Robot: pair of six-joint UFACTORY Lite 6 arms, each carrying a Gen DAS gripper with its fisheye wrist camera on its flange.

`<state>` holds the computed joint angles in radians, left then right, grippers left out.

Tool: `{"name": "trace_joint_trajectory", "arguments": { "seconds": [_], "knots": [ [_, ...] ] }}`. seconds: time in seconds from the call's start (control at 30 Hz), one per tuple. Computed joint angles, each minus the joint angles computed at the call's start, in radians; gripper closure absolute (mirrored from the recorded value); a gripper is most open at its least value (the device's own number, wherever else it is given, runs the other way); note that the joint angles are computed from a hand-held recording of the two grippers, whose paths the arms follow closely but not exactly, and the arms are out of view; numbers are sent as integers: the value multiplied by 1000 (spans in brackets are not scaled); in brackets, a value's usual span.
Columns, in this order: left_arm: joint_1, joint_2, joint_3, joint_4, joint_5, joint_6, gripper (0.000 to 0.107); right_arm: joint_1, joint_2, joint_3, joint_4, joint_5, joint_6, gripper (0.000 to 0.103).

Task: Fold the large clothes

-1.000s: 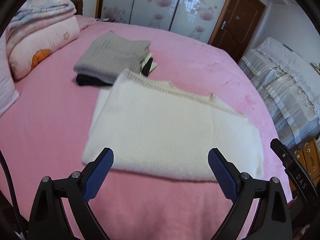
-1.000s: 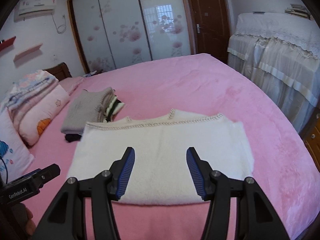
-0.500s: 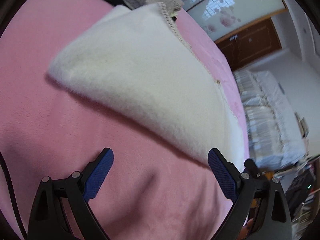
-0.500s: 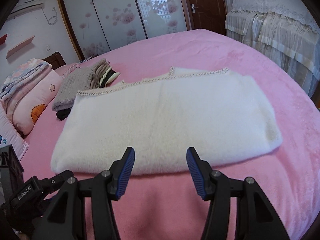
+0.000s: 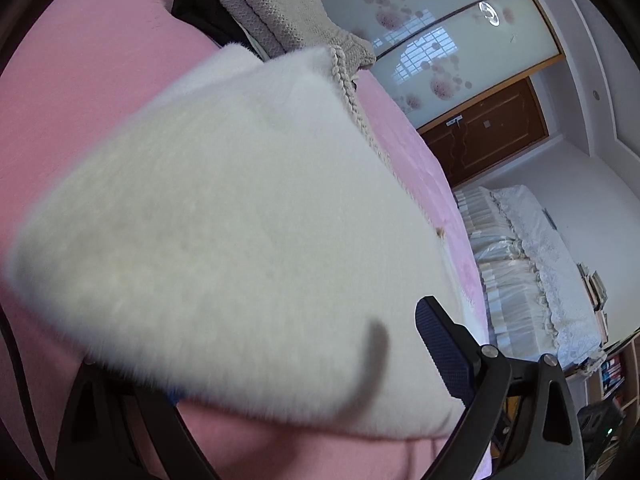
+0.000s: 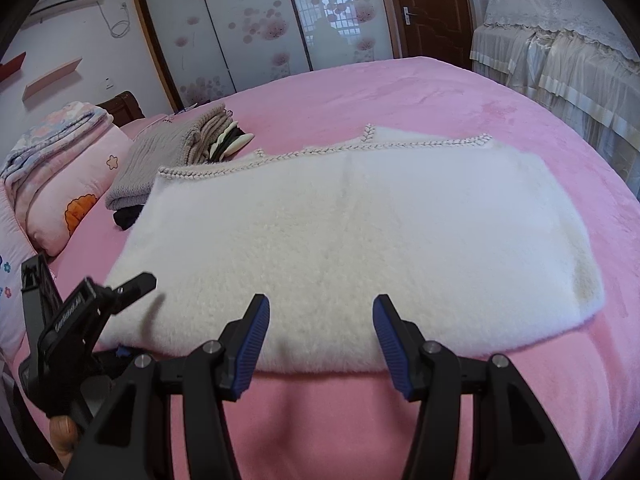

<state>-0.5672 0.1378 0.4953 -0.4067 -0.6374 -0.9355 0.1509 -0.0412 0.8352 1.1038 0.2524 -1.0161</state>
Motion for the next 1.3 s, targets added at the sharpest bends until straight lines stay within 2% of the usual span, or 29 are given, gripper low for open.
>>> {"name": "trace_joint_trajectory", "arguments": {
  "seconds": [0.13,0.23,0.3,0.33,0.37,0.4,0.43,0.5,0.57,0.63,0.73,0.8,0.87,0.97,1.1,1.23,1.3],
  "knots": [
    [61,51,54,64,-21,-37,13,6,63,44,80,-9,-84,49],
    [65,64,74,14,-40,1,23,3,111,87,97,3,-109,56],
    [57,61,90,-54,-24,59,47,7,151,129,74,11,-95,64],
    [47,53,95,-109,-17,106,54,15,171,155,39,6,-66,71],
    [42,34,96,-170,8,173,78,31,195,187,-38,-15,3,75],
    [34,16,107,-231,36,260,82,45,218,214,-92,-34,50,81],
    [21,9,123,-293,51,334,83,51,241,244,-103,-38,55,85],
    [-16,-14,155,-468,69,525,85,70,285,296,-123,-69,60,86],
    [-62,-4,215,-649,52,727,86,92,340,357,-287,-86,199,88],
    [-109,-7,270,-813,21,916,86,95,414,427,-370,-41,265,92],
    [-156,-3,347,-957,-25,1122,86,112,488,469,-506,-40,356,93],
    [-184,33,439,-1051,-61,1273,86,116,491,461,-513,-52,342,93],
    [-217,46,495,-1109,-98,1376,86,98,497,467,-410,-26,245,93],
    [-259,80,608,-1187,-142,1532,86,38,519,494,-197,73,52,92],
    [-316,194,837,-1282,-195,1751,86,-46,572,554,-66,237,-41,92],
    [-362,416,1205,-1421,-242,2035,86,-149,636,608,45,444,-94,92],
    [-374,542,1414,-1481,-250,2178,86,-234,667,639,78,616,-83,94]
  ]
}}
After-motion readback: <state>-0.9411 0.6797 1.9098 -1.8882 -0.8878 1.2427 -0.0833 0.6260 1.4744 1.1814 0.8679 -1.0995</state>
